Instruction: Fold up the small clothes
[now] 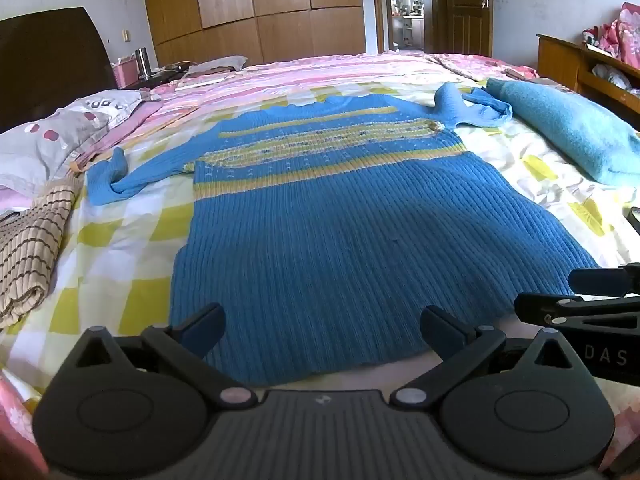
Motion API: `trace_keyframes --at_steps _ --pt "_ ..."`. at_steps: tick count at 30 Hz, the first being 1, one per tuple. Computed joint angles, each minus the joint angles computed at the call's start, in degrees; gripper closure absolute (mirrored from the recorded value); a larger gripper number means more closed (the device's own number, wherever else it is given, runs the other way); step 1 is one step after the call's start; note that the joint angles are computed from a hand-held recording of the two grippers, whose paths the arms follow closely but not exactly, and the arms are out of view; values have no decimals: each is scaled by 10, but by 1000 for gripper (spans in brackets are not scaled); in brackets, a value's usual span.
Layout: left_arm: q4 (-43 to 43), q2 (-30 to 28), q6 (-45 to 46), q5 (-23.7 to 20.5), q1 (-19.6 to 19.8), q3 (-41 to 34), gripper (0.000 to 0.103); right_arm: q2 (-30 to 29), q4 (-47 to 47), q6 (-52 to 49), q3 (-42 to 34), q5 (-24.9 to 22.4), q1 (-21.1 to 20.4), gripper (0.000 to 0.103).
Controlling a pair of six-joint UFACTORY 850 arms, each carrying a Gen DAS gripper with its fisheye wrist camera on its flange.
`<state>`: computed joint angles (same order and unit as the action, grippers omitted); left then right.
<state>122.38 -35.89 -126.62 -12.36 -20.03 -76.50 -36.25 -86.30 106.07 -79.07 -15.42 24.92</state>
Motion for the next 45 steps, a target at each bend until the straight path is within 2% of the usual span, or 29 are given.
trace_keyframes --at_steps 6,12,15,25,45 --pt "-15 1 16 -7 -2 1 0 0 -8 6 0 -4 1 47" --pt "13 -3 -9 -15 -3 3 0 1 -34 23 5 -3 -4 46" --pt "-8 -2 12 -10 -2 0 0 0 -10 -7 -2 -20 4 46" --pt "-5 -1 5 -15 -2 1 0 -3 -37 3 -5 -42 11 46" --pt "19 1 -23 -26 -2 1 0 -10 -59 3 -14 -62 14 46"
